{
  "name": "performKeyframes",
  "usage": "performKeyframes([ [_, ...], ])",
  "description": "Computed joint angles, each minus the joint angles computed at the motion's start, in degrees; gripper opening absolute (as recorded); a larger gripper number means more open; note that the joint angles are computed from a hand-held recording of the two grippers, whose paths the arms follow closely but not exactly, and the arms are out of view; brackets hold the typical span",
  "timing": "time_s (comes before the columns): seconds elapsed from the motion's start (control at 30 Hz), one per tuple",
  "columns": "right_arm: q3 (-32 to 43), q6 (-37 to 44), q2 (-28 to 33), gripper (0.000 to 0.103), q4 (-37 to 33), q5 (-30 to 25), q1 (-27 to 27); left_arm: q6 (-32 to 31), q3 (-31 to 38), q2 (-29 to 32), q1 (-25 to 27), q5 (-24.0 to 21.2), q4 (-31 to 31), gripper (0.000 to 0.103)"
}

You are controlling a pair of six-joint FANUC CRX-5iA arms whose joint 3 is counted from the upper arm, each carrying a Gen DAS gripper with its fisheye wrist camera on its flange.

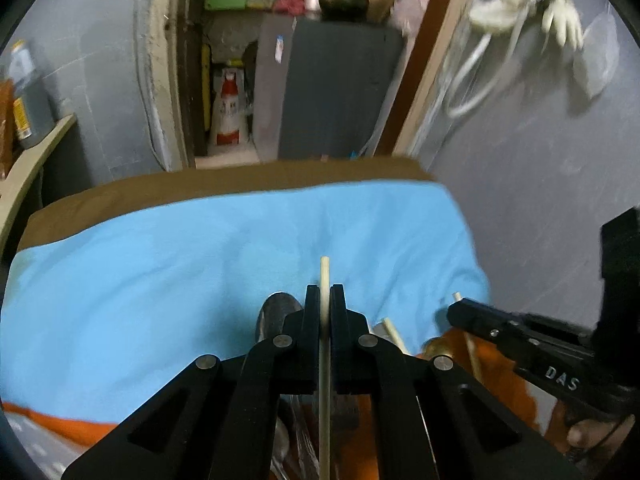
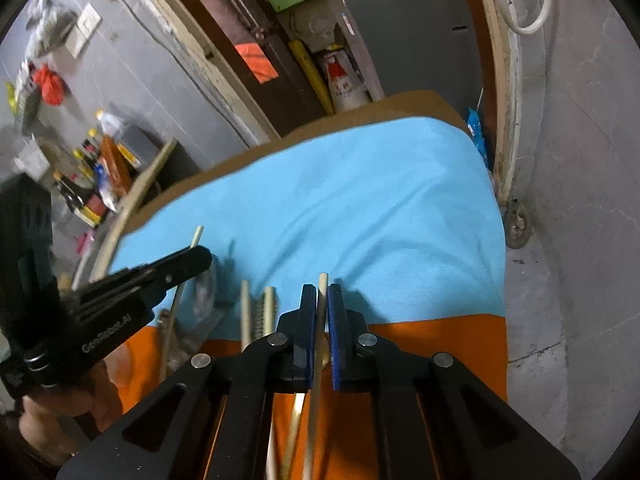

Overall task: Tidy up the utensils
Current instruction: 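Lift both chopsticks and carry them over the white basket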

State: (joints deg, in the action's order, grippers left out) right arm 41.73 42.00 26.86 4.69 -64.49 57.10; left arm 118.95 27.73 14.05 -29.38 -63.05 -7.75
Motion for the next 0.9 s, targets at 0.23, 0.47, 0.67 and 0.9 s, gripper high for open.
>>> performKeyframes([
  [0.23,-10.8,-5.0,-7.4,0.003,8.8,10.5,3.6,10.0,-4.8,-7.9,-3.7,5.9,-8.3,0.002],
  [0.47,-18.3,-13.0,-11.7,0.003,25.1,16.7,9.1,19.3,-6.6,-14.6,-8.3,6.7,-17.7,0.002],
  [0.67,-16.7,-19.9,-10.8,0.003,35.9,20.2,12.1,21.4,-8.2,-20.9,-8.8,7.4,-20.6,0.002],
  [0.9,-12.4,-32.6,-5.2,0.003,53.0,33.2,12.6,17.8,-10.0,-30.0,-3.5,8.1,-22.1,0.002],
])
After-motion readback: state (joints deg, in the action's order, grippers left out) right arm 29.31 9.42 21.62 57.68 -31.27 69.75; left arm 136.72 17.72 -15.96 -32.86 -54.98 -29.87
